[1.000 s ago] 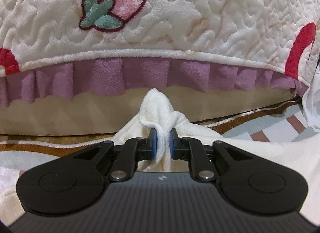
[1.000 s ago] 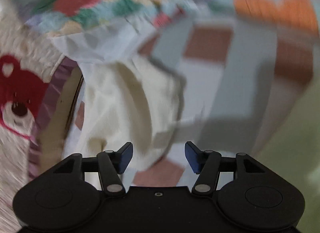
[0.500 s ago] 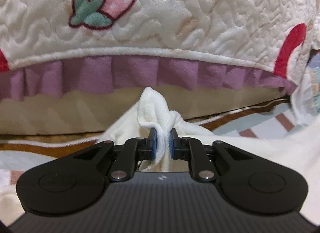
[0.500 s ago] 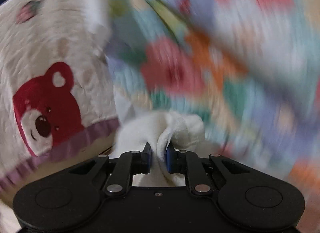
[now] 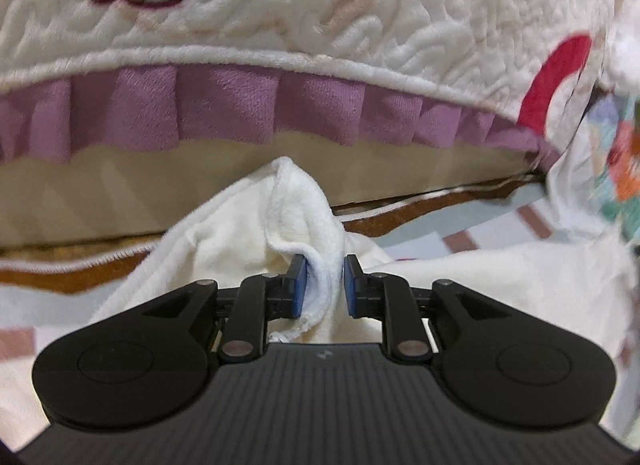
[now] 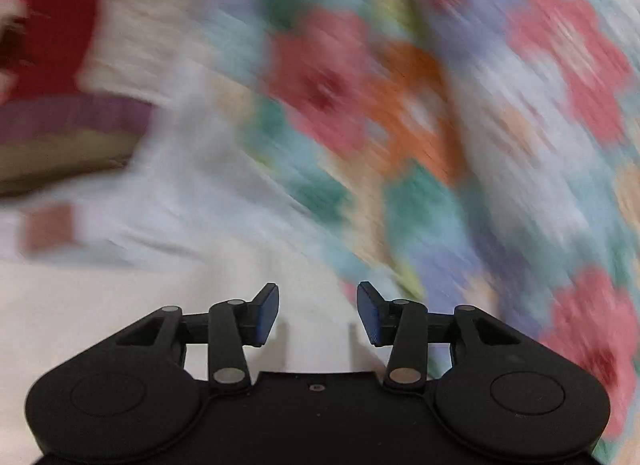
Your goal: Fold clothes
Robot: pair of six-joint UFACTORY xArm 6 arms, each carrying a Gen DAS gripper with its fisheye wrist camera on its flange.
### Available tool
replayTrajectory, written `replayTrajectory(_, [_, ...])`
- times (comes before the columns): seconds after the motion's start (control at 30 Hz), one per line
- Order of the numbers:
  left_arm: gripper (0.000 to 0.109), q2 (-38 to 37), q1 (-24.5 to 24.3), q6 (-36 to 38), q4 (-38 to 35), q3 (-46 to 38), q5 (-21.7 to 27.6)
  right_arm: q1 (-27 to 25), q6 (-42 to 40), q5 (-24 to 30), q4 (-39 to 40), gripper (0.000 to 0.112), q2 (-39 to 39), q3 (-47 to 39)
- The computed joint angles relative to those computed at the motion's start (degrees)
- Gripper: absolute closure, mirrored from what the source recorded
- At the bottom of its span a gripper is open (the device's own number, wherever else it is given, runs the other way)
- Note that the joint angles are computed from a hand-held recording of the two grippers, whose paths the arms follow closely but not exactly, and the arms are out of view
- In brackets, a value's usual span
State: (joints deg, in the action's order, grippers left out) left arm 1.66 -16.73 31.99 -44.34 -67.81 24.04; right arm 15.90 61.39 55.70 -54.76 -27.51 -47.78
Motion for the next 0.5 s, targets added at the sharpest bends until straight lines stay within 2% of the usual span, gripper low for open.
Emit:
replayTrajectory(0.03, [0.095,-0.52,0.55,2.06,-3.18,0.10,1.49,-0.30,-2.73,-6.00,1.22,0.064,1.72,-1.51])
replayTrajectory(0.1, [0.097,-2.87,0.75,6.78,-7.64,2.16,2.47,0.16,-13.85,-17.99,8.90,0.066,6.49,-5.61])
replayTrajectory(0.2, [0.098,-7.13,0.82,12.20,-12.56,6.02,4.57,3.31,-31.84,-35.86,25.42,0.069,14.69,-9.24])
replayTrajectory(0.23, [0.098,-8.83,0.62,13.30,-13.16,7.74,5.04,4.97,-37.84,-39.35,31.39,0.069,17.62,-10.62])
replayTrajectory(0.33, [0.098,-13.21,-0.64,13.79,-10.23,12.51,5.44,10.41,-55.16,-40.11,47.31,0.066,25.11,-17.31])
replayTrajectory(0.4, [0.098,-16.14,-1.50,13.10,-7.07,15.79,4.82,11.91,-59.77,-37.73,52.26,0.065,29.78,-22.12])
replayTrajectory(0.5, [0.096,-18.53,-2.05,11.35,-2.27,18.00,5.35,13.01,-62.70,-31.47,55.60,0.063,32.69,-25.33])
